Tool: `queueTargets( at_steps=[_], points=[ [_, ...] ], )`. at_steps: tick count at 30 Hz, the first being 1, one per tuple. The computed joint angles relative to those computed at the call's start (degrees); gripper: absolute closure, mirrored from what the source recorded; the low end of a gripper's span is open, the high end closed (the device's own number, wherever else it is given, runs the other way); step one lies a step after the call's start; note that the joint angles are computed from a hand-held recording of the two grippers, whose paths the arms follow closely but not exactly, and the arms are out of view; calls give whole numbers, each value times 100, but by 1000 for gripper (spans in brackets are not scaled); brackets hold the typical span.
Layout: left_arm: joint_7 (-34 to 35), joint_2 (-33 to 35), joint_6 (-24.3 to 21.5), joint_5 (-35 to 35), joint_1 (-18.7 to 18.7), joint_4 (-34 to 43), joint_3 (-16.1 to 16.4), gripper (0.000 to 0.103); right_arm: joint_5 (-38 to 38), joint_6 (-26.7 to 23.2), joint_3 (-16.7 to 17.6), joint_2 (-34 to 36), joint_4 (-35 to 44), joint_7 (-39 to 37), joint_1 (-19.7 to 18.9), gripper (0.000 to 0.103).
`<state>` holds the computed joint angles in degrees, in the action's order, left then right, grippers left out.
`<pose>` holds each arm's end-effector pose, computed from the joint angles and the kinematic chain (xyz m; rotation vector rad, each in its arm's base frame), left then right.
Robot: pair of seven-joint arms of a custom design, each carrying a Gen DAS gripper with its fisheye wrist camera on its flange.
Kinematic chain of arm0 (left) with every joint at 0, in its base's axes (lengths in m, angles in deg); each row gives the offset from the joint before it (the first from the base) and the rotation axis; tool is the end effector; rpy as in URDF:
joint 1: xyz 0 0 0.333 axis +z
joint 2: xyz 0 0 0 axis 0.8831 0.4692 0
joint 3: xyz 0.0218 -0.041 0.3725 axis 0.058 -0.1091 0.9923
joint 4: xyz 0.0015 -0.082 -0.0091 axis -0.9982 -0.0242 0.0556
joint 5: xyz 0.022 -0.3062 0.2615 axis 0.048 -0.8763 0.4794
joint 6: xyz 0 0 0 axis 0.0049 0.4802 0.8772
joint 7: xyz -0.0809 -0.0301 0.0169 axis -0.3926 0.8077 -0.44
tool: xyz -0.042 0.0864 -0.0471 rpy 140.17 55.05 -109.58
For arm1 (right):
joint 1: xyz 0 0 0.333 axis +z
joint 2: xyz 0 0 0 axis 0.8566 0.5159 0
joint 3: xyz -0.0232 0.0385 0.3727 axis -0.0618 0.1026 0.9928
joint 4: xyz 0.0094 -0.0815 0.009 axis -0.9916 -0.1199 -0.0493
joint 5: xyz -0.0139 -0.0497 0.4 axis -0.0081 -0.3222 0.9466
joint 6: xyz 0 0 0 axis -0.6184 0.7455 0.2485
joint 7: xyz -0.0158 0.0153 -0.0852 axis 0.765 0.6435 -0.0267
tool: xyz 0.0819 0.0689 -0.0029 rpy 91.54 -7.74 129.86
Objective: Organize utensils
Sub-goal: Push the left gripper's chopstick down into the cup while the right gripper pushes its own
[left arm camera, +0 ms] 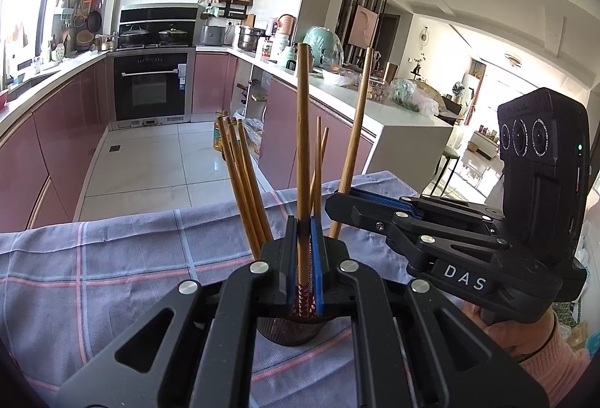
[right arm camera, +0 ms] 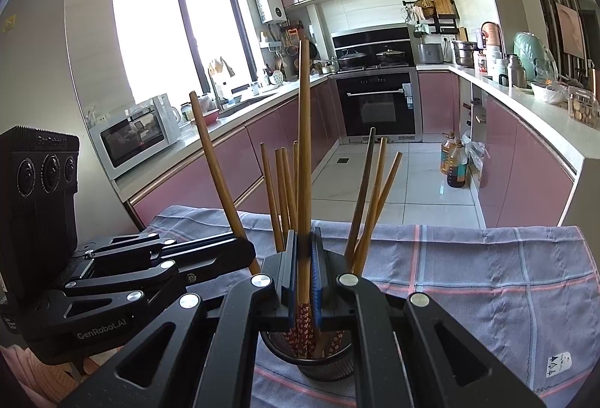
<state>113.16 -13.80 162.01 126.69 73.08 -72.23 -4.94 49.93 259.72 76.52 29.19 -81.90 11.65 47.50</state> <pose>0.4901 -0.2608 0.5826 -1.5729 1.7713 -1.2133 0.5734 0.3839 0.5665 -1.7839 0.9778 -0.2922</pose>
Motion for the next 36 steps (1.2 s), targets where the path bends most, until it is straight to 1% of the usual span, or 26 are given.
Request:
queueTargets(
  at_steps=[9,22,26,31,36],
  points=[
    [291,49,-59,-313,-469,-6,402,95,91,-55,-41,14,30,-52,44,97],
    [266,90,-79,-282,-577,11,493,95,217,-70,-171,29,40,-161,155,97],
    [250,107,-94,-250,-633,5,545,95,255,-87,-281,37,65,-168,259,97],
    [219,152,-131,-201,-754,17,660,95,318,-104,-349,33,56,-196,319,97],
    [274,204,-174,-218,-952,39,848,95,378,-134,-394,51,74,-255,365,97]
  ],
)
